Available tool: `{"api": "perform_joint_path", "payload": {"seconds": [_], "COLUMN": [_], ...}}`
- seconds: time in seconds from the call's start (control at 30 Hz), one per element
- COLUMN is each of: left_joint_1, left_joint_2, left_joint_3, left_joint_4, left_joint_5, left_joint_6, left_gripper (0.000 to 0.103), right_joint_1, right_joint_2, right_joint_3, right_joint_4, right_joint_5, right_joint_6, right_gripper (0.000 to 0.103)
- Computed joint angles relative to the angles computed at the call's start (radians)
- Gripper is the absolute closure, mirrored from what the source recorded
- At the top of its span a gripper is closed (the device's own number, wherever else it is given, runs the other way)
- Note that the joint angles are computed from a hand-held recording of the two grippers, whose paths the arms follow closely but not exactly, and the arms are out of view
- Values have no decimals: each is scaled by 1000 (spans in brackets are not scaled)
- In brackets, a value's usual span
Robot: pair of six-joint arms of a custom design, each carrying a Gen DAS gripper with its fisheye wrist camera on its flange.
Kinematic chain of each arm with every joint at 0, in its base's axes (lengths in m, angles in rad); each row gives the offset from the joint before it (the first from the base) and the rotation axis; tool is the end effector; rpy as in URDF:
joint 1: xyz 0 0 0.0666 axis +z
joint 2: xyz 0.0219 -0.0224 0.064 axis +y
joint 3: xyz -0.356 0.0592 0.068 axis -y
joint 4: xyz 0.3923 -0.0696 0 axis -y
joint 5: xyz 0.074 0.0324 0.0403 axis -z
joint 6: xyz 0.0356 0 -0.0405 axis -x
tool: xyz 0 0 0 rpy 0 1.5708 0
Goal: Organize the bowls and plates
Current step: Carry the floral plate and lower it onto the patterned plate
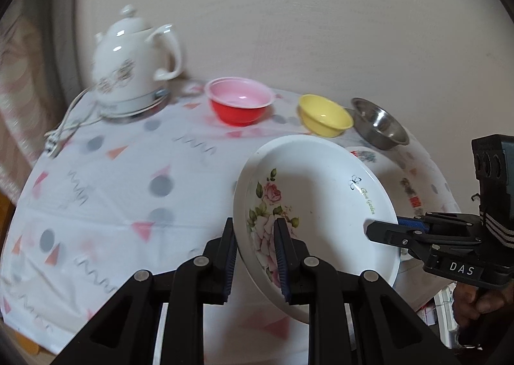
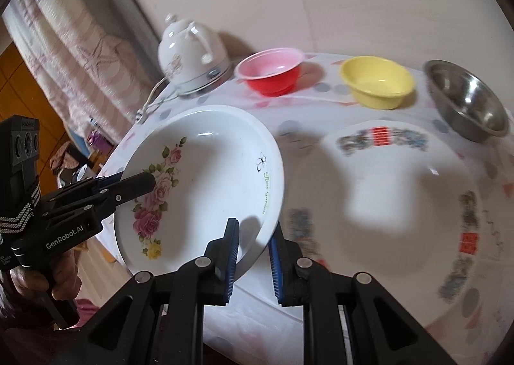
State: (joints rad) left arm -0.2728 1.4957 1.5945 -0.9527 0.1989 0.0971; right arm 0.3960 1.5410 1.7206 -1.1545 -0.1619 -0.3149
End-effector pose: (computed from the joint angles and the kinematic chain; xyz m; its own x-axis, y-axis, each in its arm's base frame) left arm 0.5034 -0.1486 0.4472 -0.7603 0.1140 -0.6395 0.3169 0.9245 -0.2120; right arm 0.4835 0.2080 0.4681 -0.8698 -0.0323 -0.4923 -0.2048 0.9315 0.3007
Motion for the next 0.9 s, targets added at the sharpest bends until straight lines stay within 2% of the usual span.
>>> {"api": "perform_joint_path", "payload": {"seconds": [0.43, 0.9], "left_joint_1": [-126, -214], "left_joint_2": [129, 266], "left_joint_3": [139, 254], "left_joint_4": [-22, -79], "left_joint_5": [6, -29], "left_joint_6": [-10, 11], "left_gripper": [81, 81], "right_joint_1": [-116, -223], "right_joint_2": [-107, -102], "right_joint_3": [-99, -120], "right_joint_4": [-26, -102], "right_joint_5": [36, 26], "right_joint_6": [-1, 37], "right_gripper": [85, 85]}}
